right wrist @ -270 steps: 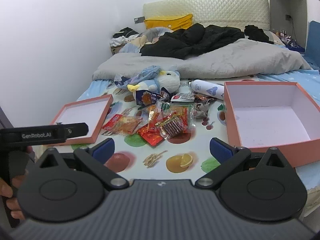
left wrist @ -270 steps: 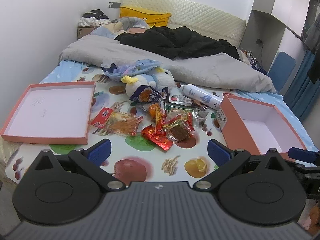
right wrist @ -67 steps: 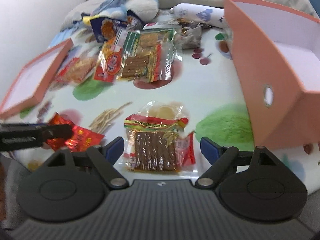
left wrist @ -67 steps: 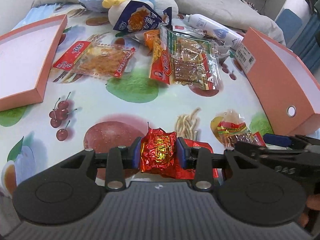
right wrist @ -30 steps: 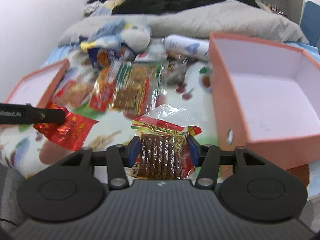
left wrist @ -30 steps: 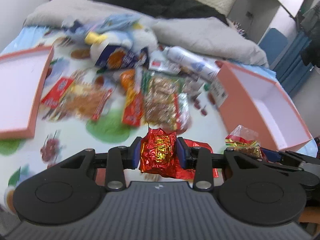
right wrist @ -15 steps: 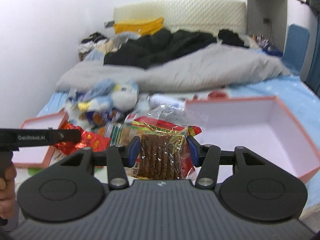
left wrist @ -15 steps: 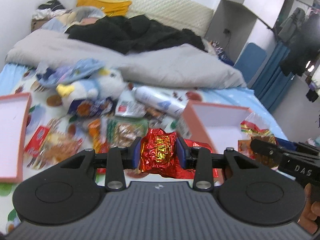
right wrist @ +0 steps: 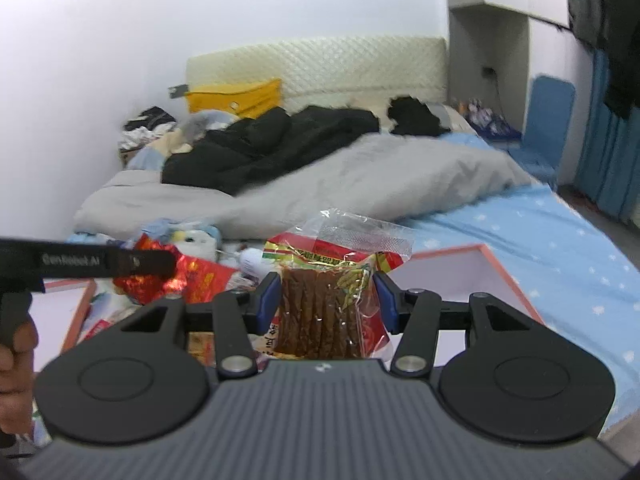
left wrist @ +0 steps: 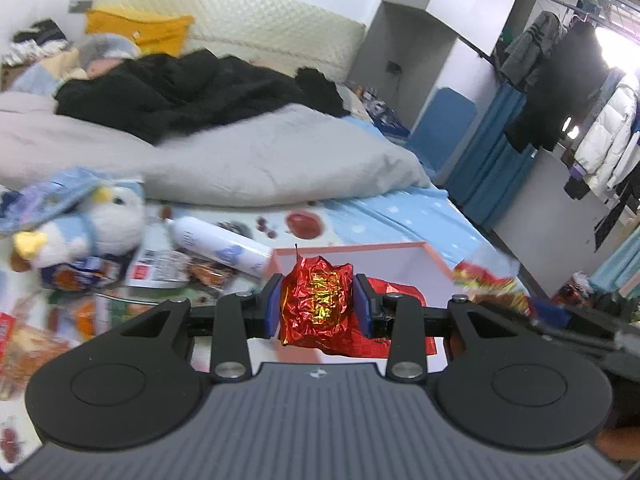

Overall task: Organize snacks
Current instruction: 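Open both tools to drop the snacks into the deep pink box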

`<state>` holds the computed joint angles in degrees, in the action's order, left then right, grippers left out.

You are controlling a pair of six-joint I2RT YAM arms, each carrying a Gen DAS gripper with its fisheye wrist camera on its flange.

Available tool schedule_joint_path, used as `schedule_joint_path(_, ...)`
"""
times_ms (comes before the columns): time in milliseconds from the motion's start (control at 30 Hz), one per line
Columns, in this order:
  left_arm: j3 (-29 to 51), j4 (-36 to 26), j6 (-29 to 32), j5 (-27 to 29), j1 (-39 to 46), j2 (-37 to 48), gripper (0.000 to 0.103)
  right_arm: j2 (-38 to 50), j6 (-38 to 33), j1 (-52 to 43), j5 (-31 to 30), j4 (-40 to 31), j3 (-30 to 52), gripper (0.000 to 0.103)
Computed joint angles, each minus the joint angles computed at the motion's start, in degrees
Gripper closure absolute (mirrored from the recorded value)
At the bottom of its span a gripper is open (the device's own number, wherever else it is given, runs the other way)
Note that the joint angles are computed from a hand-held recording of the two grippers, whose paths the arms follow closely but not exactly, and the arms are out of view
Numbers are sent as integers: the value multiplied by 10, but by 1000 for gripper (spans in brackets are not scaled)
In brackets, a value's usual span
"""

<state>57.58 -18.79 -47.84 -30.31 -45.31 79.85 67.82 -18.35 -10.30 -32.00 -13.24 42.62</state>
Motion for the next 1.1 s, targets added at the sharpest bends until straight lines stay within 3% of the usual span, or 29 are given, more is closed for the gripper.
schedule_joint_path(233,110,39,44,83,37,177,61,141,-26,-33,10,41,39,50)
schedule_joint_path(633,272,41,86,182,78,430,61,367,-46,-51,61,80,113,52)
schedule_joint_path(800,308,36,95,204,90,482,60,434,-37,-46,72,71,150,52)
schedule_joint_path(867,319,29,95,213,94,495,54,447,-39,-43,77,68,157,52)
schedule_joint_path(900,319,30,93,217,96,499,45,454,-39,-43,75,67,162,52)
schedule_joint_path(1100,291,51,95,214,95,481,44,440,-35,-45,76,71,146,52)
